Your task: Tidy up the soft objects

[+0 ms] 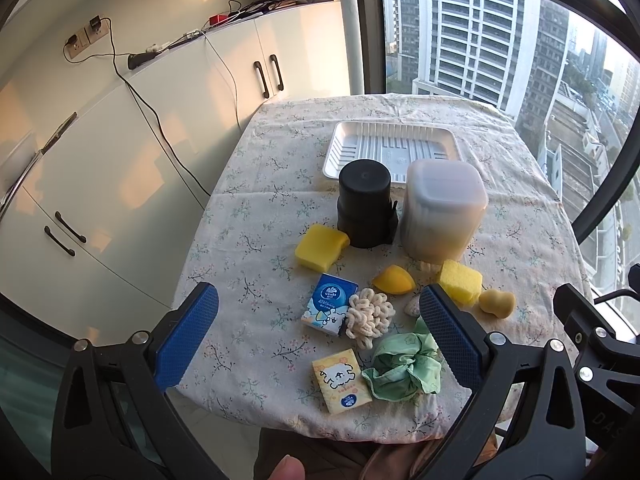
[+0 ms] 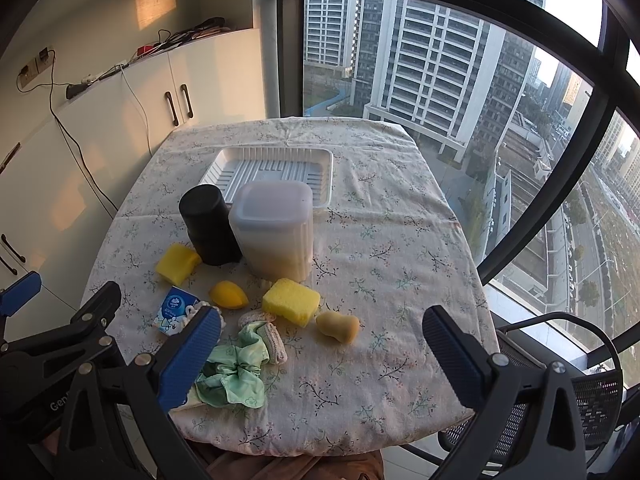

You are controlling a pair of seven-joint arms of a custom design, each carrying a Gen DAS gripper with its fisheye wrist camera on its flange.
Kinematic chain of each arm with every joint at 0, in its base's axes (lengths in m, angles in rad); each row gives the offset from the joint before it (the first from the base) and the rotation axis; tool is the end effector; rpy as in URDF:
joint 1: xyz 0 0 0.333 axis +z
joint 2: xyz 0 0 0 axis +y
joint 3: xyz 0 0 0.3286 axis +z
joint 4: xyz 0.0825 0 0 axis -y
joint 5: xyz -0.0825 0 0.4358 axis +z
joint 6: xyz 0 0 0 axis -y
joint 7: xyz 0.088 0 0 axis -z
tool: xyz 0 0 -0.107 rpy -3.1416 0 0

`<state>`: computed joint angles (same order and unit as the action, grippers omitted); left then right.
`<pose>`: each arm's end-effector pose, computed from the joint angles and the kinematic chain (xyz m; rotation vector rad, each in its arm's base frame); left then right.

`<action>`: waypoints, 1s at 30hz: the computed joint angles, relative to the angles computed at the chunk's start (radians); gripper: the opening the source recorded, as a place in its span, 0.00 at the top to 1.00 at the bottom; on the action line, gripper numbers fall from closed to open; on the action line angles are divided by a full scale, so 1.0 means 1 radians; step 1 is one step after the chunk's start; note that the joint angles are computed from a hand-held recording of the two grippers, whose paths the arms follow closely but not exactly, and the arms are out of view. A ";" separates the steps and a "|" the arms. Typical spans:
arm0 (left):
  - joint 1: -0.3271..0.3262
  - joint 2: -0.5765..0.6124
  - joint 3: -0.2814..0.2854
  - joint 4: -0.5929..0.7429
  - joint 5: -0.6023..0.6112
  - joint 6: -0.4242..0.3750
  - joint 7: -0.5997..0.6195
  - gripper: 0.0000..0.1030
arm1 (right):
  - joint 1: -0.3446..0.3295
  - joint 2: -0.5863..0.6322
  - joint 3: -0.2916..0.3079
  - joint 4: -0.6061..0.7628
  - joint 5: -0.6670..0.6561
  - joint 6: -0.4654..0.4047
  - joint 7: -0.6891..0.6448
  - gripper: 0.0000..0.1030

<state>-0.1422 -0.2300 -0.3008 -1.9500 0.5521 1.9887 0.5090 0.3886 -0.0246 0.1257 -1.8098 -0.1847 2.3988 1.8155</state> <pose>0.5190 -0.2265 0.6138 -2.1371 1.3355 -0.2938 0.5674 0.3200 0.6146 -2.1395 1.4693 -0.5285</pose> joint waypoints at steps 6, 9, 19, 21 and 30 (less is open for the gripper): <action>-0.001 -0.001 0.001 -0.001 0.000 0.000 0.000 0.01 | -0.001 -0.001 0.000 -0.002 -0.001 0.001 0.001 0.00; 0.002 -0.005 0.004 -0.007 -0.005 0.005 0.003 0.01 | -0.001 -0.002 0.000 -0.004 0.001 0.002 -0.001 0.00; 0.006 -0.010 0.004 -0.012 -0.009 0.005 0.009 0.01 | -0.002 -0.004 0.000 -0.007 0.001 0.004 -0.003 0.00; 0.006 -0.013 0.004 -0.018 -0.012 0.007 0.010 0.01 | -0.003 -0.003 -0.001 -0.007 0.002 0.002 -0.004 0.00; 0.010 0.003 0.025 -0.062 -0.074 0.056 0.067 0.01 | 0.002 0.034 0.002 0.007 0.012 -0.043 -0.033 0.00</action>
<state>-0.1319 -0.2268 -0.2757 -2.0119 0.4782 2.0446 0.5762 0.3909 0.0098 0.1277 -1.8033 -0.1729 2.3556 1.7825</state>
